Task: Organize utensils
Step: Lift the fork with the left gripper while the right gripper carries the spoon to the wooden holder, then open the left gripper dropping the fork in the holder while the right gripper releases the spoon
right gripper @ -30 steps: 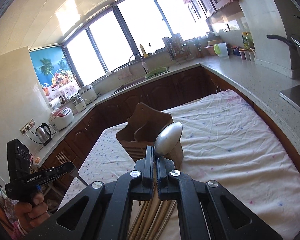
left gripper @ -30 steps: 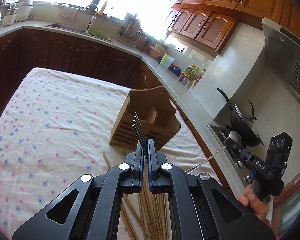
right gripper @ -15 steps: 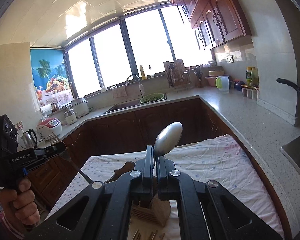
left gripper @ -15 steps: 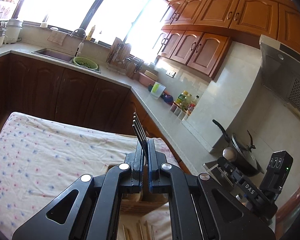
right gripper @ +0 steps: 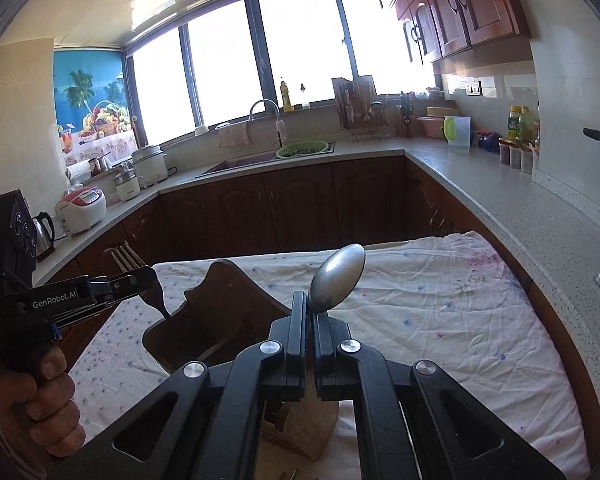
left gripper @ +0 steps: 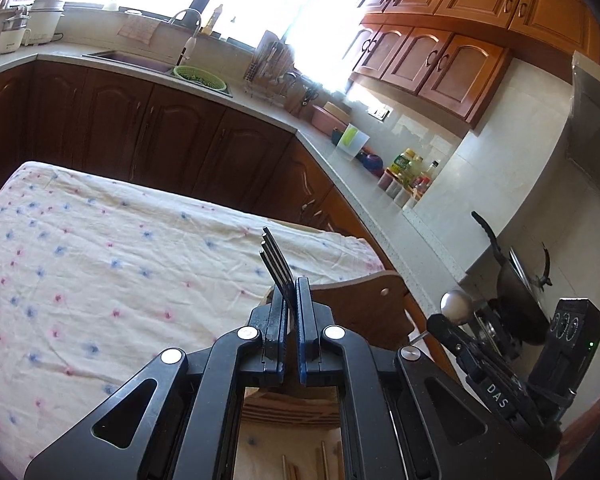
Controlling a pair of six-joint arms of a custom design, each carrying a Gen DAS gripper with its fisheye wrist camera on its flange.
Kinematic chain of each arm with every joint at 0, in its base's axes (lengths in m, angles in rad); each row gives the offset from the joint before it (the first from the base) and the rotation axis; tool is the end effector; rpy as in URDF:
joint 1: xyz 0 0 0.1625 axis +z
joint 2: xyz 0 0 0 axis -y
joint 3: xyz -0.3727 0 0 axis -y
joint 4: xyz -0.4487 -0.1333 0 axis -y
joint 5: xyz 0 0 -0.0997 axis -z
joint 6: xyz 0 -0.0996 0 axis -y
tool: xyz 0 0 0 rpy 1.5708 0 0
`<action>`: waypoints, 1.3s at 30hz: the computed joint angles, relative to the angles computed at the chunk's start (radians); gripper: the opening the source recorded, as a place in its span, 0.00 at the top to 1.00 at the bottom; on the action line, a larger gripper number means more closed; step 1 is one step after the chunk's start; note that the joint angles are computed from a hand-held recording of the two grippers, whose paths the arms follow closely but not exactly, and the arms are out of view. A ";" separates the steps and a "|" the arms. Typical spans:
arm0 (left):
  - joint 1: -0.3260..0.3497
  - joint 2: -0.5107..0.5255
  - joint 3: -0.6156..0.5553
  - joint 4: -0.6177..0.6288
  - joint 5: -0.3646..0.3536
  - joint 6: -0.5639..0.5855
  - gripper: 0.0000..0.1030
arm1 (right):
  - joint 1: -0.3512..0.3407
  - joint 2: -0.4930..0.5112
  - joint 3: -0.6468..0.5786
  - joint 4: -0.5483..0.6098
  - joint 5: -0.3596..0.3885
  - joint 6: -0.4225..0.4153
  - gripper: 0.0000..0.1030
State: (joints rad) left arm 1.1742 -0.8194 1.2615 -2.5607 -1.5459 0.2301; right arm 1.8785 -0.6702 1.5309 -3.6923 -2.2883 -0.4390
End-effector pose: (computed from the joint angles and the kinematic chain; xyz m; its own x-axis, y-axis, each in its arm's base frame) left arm -0.1826 -0.7875 0.2098 -0.8275 0.5439 -0.1395 0.5325 0.6813 -0.5022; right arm 0.2725 -0.6337 0.1258 -0.7824 0.2100 0.5863 -0.4694 0.4198 -0.7768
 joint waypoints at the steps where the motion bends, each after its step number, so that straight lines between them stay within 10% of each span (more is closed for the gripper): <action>1: 0.000 0.001 0.004 0.002 0.005 0.004 0.97 | -0.005 0.000 0.003 0.008 -0.001 0.010 0.98; 17: -0.010 -0.002 0.013 0.009 0.047 -0.004 0.91 | -0.027 -0.029 0.034 0.073 0.049 0.106 0.94; 21: -0.013 -0.039 0.052 -0.023 0.053 -0.008 0.59 | -0.023 -0.047 0.060 0.043 0.052 0.129 0.71; 27: -0.010 -0.121 0.138 -0.064 0.067 -0.022 0.37 | -0.009 -0.096 0.133 -0.027 0.053 0.178 0.52; 33: 0.000 -0.231 0.266 -0.108 0.105 -0.034 0.25 | 0.016 -0.125 0.227 -0.158 0.047 0.192 0.09; 39: 0.015 -0.333 0.392 -0.108 0.139 -0.064 0.25 | 0.044 -0.140 0.325 -0.241 0.007 0.220 0.07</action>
State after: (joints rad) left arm 1.1896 -1.1522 1.6537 -2.6685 -1.4068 0.1666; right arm 1.9223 -0.8107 1.8555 -3.9337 -2.2812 -0.2188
